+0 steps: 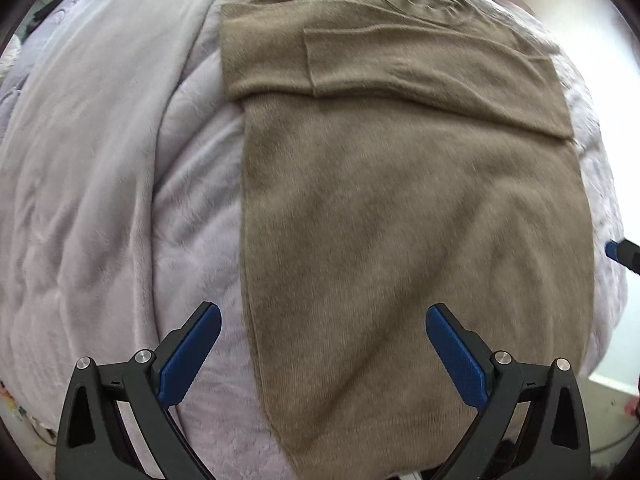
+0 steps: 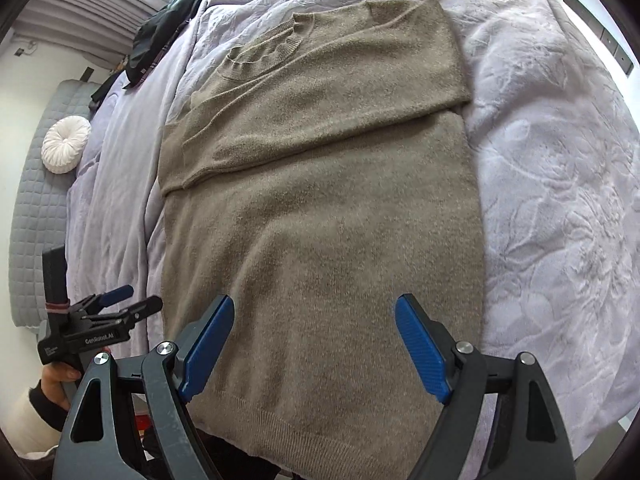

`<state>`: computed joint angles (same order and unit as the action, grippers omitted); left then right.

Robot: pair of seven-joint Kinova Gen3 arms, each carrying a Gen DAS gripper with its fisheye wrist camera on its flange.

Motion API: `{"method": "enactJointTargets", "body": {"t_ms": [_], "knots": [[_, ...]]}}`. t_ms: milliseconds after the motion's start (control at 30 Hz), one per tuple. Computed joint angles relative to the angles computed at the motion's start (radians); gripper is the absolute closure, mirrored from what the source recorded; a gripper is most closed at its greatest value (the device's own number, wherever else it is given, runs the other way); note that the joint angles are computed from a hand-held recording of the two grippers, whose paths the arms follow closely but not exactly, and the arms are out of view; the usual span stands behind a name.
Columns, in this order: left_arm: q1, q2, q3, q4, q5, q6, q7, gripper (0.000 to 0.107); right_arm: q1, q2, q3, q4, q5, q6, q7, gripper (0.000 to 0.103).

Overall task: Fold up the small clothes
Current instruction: 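Grasp the sweater hem with the left gripper while the right gripper grasps it too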

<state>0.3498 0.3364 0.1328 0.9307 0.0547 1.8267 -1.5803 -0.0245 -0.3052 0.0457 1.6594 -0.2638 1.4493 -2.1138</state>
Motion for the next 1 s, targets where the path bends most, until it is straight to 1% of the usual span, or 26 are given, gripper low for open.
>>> {"method": "enactJointTargets", "body": {"t_ms": [133,267,400,467,533,633,733,833,933,1000], "knots": [[-0.07,-0.052,-0.003,0.092,0.064,0.007,-0.068,0.005,0.007,-0.031,0.02,0.038,-0.023,0.036,-0.004,0.018],[-0.134,-0.078,-0.011,0.16,0.123,0.032,-0.124,0.005,0.023,-0.093,0.056,0.105,-0.066,0.075,-0.014,0.018],[-0.212,-0.086,-0.025,0.234,0.237,0.084,-0.151,0.005,0.044,-0.174,0.117,0.195,-0.14,0.118,-0.022,0.018],[-0.233,-0.089,-0.029,0.276,0.272,0.107,-0.149,0.005,0.059,-0.208,0.137,0.236,-0.16,0.143,-0.033,0.018],[-0.239,-0.08,-0.03,0.305,0.284,0.123,-0.14,0.005,0.076,-0.244,0.153,0.28,-0.182,0.153,-0.046,0.018],[-0.249,-0.076,-0.028,0.334,0.323,0.128,-0.137,0.005,0.092,-0.297,0.189,0.35,-0.242,0.121,-0.049,0.018],[-0.252,-0.075,-0.027,0.358,0.355,0.115,-0.128,0.005,0.081,-0.317,0.226,0.419,-0.321,0.054,-0.019,0.018],[-0.257,-0.066,-0.028,0.351,0.38,0.12,-0.105,0.005,0.06,-0.291,0.219,0.455,-0.357,0.003,0.012,0.017],[-0.254,-0.068,-0.023,0.355,0.377,0.116,-0.106,0.006,0.069,-0.271,0.206,0.471,-0.369,-0.015,0.003,0.017],[-0.25,-0.074,-0.023,0.359,0.372,0.104,-0.1,0.015,0.083,-0.278,0.211,0.478,-0.377,-0.017,-0.014,0.018]]}}
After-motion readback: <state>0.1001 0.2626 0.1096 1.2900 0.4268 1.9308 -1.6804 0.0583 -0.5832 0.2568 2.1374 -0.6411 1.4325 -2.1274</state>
